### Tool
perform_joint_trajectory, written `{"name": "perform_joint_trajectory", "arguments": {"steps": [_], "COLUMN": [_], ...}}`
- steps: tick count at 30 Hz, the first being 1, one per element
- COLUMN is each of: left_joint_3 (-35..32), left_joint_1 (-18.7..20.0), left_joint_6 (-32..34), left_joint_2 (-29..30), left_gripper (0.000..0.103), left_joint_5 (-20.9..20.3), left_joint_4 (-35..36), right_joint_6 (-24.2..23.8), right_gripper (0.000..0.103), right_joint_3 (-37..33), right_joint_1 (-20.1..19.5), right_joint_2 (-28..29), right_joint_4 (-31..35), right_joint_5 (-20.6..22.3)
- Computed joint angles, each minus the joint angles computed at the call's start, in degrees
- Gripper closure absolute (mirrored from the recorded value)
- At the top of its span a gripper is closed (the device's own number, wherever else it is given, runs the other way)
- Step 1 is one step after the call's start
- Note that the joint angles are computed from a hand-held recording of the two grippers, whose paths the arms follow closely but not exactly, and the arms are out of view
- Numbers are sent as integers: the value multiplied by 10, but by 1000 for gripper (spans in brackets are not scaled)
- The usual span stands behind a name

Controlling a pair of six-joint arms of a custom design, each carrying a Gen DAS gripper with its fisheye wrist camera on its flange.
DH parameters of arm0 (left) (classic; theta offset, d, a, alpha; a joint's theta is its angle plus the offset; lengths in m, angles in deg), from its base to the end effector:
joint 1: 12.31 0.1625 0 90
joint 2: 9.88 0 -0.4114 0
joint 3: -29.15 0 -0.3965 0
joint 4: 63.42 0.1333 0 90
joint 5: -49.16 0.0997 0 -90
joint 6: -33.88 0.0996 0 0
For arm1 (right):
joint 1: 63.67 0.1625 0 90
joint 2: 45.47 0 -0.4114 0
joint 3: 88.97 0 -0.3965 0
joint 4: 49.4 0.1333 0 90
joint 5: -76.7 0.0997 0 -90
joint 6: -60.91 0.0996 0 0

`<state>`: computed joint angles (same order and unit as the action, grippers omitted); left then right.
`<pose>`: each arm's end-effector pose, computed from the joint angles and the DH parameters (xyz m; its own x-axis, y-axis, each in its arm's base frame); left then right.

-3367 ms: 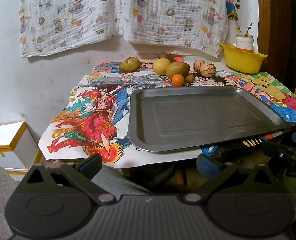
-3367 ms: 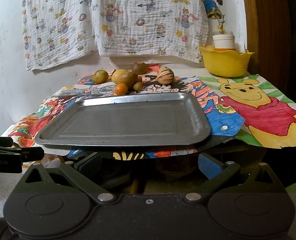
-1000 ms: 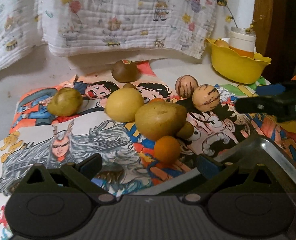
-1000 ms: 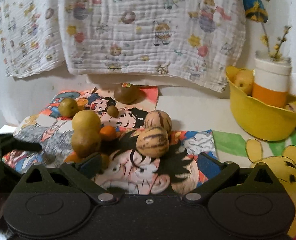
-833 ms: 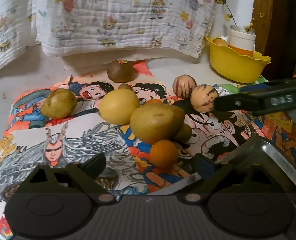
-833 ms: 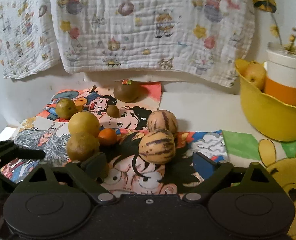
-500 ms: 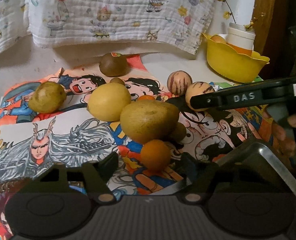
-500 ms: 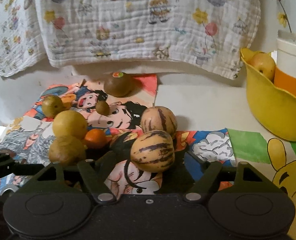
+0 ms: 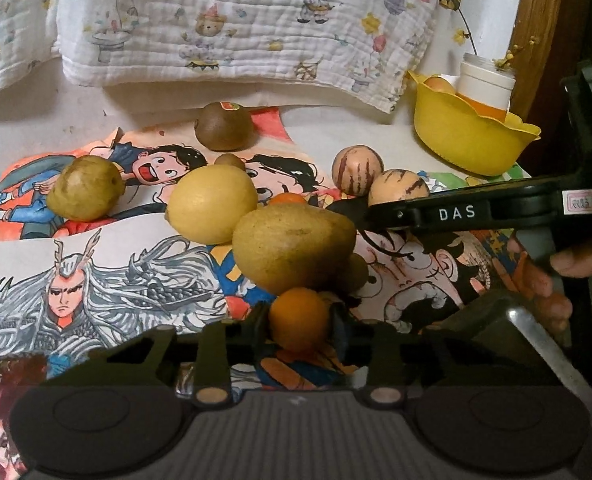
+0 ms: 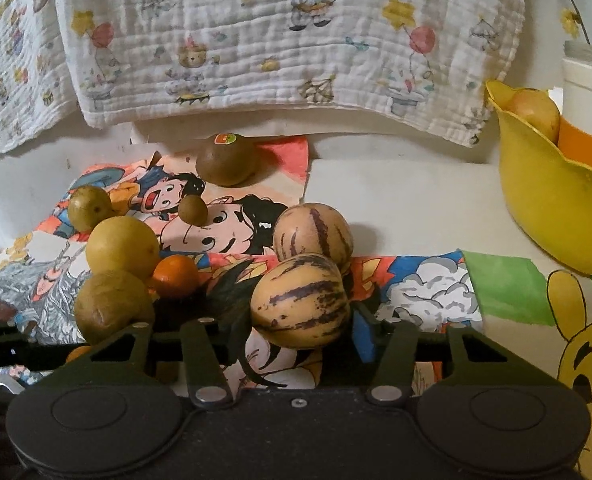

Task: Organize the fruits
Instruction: 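Grasp the striped pepino melon with the right tool while the left tool grasps the small orange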

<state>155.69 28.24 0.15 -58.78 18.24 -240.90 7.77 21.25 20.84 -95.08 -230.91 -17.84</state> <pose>-0.2091 -0.4668 0.0518 -0.7862 -0.1102 -0.6081 0.3753 0.6966 -0.6115 0.0677 -0.6070 0.0964 -0.6586 -0.6019 0.4516 -0.7416 0.6210 -0.2537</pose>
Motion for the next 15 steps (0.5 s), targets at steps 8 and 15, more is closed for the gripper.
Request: {"name": "perform_joint_trajectory", "arguments": {"steps": [8,15], "left_joint_3": [5,20], "left_joint_1": [-5,-31], "left_joint_6": [-23,-46], "left_joint_2": [-7,-16], "left_gripper": [67,67], "left_joint_5": [-4,12], "left_joint_4": [10,14], "right_joint_6": [13,-13], "right_gripper": [49,49], "right_joint_3": [8,48], "right_joint_1": [-14,-21], "right_joint_2": [-17,-65], "right_joint_4": [22,31], "right_joint_5": [38,77]}}
